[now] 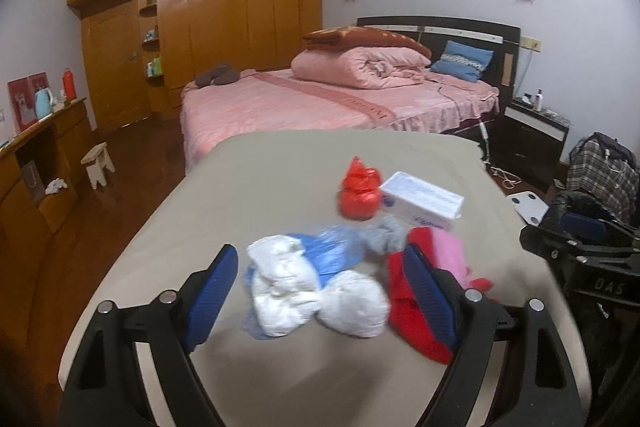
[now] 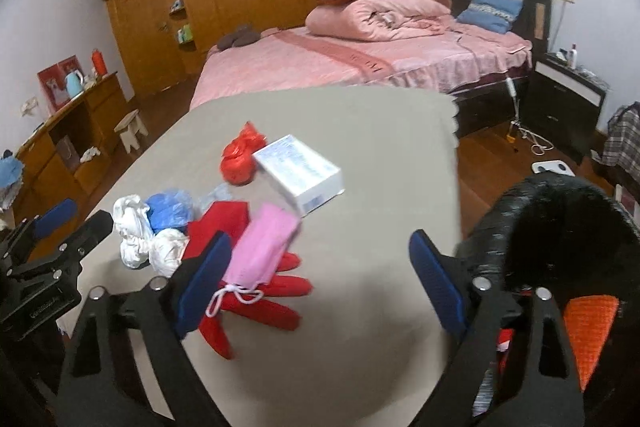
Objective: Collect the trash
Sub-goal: 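Grasp the white plastic bag with the left gripper while the right gripper grasps the pink mask, then lift the white plastic bag with the left gripper while the right gripper carries the pink mask toward the bin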
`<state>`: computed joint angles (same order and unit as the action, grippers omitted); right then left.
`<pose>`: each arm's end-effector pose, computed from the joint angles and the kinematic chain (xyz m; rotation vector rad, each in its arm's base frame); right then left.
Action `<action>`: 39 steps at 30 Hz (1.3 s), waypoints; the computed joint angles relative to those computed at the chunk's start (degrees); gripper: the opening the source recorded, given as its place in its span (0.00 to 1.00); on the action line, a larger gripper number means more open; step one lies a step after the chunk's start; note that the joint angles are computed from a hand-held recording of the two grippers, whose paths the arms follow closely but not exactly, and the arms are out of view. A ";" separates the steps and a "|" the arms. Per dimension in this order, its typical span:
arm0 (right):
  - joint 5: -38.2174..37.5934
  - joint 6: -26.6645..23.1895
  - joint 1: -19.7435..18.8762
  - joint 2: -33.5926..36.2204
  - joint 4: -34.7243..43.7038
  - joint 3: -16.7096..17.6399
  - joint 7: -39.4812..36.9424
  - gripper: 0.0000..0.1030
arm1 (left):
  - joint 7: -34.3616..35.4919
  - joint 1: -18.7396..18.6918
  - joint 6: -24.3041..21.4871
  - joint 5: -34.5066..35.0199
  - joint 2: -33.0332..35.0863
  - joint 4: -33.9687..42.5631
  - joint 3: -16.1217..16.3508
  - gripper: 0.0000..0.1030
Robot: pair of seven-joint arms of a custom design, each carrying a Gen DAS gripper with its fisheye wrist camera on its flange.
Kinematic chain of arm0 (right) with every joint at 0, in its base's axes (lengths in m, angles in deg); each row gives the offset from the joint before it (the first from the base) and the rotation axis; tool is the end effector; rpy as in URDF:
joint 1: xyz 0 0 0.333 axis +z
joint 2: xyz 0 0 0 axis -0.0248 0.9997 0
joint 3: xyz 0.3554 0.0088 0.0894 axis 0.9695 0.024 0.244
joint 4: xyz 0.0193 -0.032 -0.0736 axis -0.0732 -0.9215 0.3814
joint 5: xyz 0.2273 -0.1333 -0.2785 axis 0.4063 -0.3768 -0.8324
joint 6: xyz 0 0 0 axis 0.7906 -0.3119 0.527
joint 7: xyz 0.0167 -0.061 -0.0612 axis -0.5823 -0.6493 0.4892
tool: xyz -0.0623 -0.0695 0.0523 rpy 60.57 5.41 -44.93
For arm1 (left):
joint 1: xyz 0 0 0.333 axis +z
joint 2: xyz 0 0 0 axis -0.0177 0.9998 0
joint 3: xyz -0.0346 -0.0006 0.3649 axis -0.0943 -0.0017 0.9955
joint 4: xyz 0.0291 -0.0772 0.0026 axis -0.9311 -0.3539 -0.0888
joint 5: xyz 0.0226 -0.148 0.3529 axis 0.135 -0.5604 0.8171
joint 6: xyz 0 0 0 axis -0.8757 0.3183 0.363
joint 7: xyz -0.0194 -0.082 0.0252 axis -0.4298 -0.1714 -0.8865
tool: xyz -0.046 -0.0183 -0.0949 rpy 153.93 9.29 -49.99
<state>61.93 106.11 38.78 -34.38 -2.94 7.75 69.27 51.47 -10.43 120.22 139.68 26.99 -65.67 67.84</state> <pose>0.6923 0.3979 0.4199 -1.7756 1.4967 -0.5517 0.6441 -0.1942 0.4330 -1.6226 1.5865 -0.8327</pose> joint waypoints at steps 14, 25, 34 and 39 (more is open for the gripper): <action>0.53 -9.56 -4.15 9.40 14.77 7.74 -5.17 0.66 | -0.33 2.07 2.75 -1.76 2.78 0.39 1.59 0.71; 4.80 -13.47 -8.56 12.56 19.74 15.09 -12.38 0.22 | 3.72 1.82 6.28 -6.73 4.71 0.78 3.31 0.59; 7.73 -9.48 -8.46 9.05 14.68 14.89 -16.11 0.13 | 6.48 -0.48 8.32 -10.71 5.26 0.94 5.98 0.41; 8.12 -7.55 -8.38 7.09 12.24 14.16 -16.69 0.13 | 5.50 -1.51 8.02 -10.58 4.74 0.47 6.96 0.39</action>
